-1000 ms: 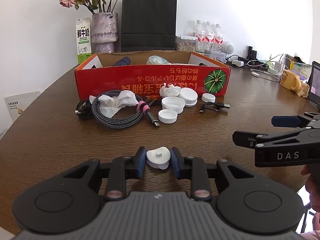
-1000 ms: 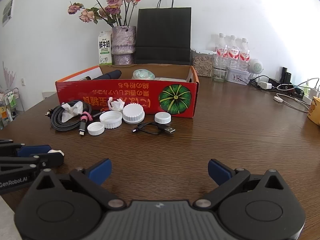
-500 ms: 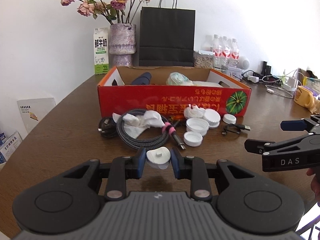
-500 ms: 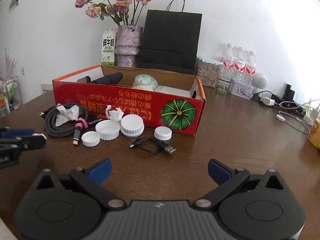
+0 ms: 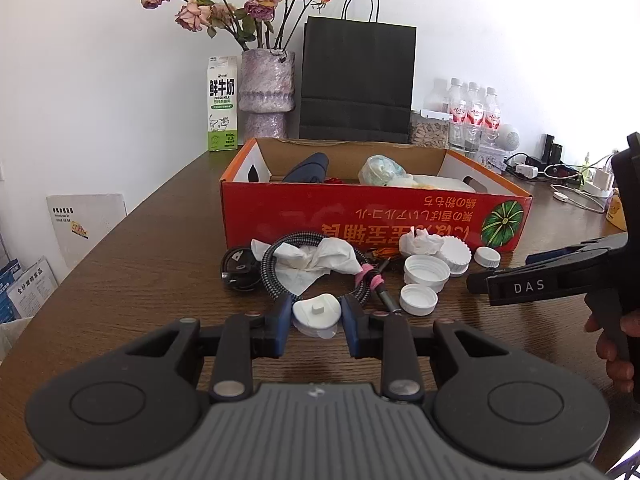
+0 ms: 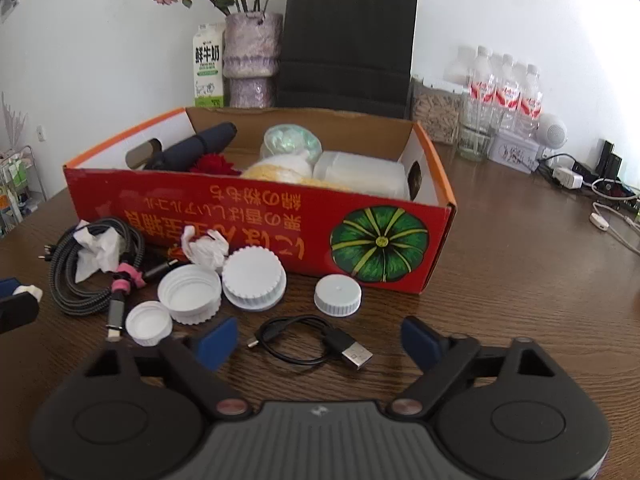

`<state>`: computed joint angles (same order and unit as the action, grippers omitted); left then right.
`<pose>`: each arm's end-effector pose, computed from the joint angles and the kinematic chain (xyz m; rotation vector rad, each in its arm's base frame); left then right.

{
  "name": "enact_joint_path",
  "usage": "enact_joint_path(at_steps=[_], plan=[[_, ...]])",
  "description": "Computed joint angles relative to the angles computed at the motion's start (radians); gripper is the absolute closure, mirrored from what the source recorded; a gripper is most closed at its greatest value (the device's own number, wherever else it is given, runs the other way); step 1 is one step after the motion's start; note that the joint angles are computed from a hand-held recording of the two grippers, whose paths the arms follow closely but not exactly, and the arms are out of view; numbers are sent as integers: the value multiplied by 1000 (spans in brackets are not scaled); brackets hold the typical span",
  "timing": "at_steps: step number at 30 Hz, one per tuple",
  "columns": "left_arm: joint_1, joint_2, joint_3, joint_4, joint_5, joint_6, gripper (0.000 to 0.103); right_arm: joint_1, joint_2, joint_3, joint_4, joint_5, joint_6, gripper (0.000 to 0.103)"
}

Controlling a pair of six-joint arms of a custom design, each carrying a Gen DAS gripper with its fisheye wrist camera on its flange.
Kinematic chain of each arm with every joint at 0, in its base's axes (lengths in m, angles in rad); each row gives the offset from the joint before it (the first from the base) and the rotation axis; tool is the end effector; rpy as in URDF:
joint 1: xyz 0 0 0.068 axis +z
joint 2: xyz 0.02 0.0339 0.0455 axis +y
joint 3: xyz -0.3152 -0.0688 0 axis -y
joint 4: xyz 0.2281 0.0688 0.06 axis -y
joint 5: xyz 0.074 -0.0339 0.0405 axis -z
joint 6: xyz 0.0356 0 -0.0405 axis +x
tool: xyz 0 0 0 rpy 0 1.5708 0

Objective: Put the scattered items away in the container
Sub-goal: 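Grasp a white cap with the left tool while the right tool grasps the black USB cable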

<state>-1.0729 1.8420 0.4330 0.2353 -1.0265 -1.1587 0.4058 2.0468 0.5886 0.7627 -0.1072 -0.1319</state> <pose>0.1395 -0.1929 0.1165 -0.3215 2.0464 0.1378 0.3051 0.1352 0.1036 -0.6593 2.1778 0.2662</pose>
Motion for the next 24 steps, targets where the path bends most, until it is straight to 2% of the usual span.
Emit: enact_joint_path(at_steps=[4,8,16,22,24], plan=[[10,0,-14,18,7,0,75,-24,3,-11,17,-62,9,46],[16,4,-17,37,7,14,75,-29,3,-39,57,-70,16,59],[13,-4,-14,23,0,13,75,-56,-15,-73,75,-118,22,75],[11,-18,-12,-2,-10,4,75,-74,-22,-125,135,-133,28,76],[12,-25,-9,-10,-17,8,75,-79,-30,-143,158,-136,32,82]])
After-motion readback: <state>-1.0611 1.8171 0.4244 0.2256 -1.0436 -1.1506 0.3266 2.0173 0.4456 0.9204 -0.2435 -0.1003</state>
